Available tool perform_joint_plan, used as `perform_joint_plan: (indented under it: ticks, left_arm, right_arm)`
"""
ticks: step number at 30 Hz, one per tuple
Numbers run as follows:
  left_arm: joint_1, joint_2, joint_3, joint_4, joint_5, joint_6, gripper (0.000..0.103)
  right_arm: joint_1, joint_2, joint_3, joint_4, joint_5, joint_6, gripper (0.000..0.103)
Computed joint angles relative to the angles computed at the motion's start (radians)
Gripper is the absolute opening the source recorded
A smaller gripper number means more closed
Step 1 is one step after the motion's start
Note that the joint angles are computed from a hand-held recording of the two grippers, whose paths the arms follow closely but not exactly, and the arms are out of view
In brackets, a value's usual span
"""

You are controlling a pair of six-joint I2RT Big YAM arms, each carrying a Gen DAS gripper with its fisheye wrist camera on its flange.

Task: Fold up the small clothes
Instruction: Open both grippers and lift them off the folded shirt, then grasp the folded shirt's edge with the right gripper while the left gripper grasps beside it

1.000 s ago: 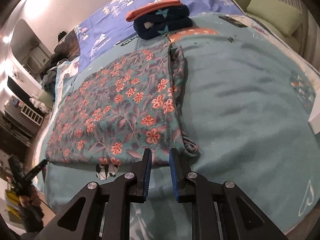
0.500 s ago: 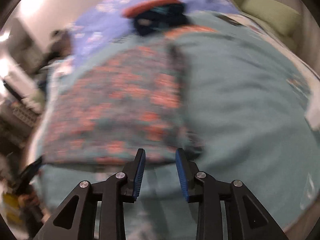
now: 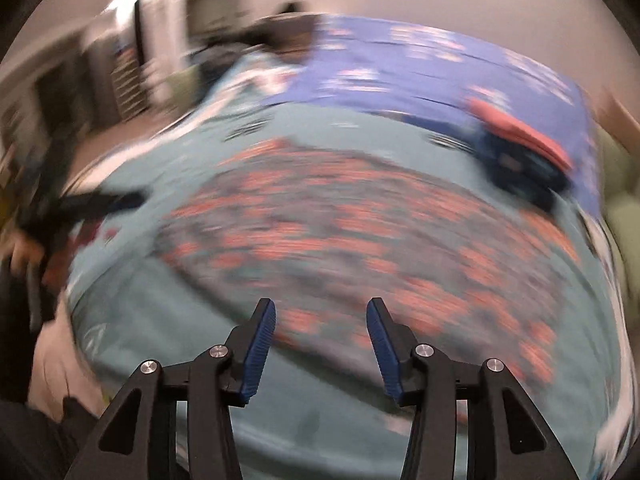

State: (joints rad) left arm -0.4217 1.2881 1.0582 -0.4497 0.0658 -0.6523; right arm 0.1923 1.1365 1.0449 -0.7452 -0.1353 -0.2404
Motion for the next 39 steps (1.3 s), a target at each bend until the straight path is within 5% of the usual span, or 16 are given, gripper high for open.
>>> perform_joint_plan:
  ticks: [10, 18, 27, 36, 39]
  left_arm:
    - [0.054, 0.062, 0.015, 0.106, 0.186, 0.000, 0.060]
    - [0.122, 0.184, 0.079, 0.150, 0.421, -0.006, 0.060]
    - [0.161, 0.331, 0.197, 0.179, 0.645, -0.026, 0.060]
    - [0.150, 0.385, 0.284, 0.114, 0.670, 0.029, 0.060]
    - [0.143, 0.395, 0.311, 0.069, 0.638, 0.056, 0.046]
  right_arm:
    - [0.318, 0.148, -0.001, 0.105, 0.197, -0.067, 0.048]
    - [0.403, 0.211, -0.022, 0.233, 0.394, -0.100, 0.052]
    - [0.425, 0.265, 0.008, 0.291, 0.468, -0.088, 0.053]
    - [0.411, 0.300, 0.048, 0.284, 0.446, -0.035, 0.054]
    - [0.406, 0.306, 0.051, 0.292, 0.440, -0.026, 0.054]
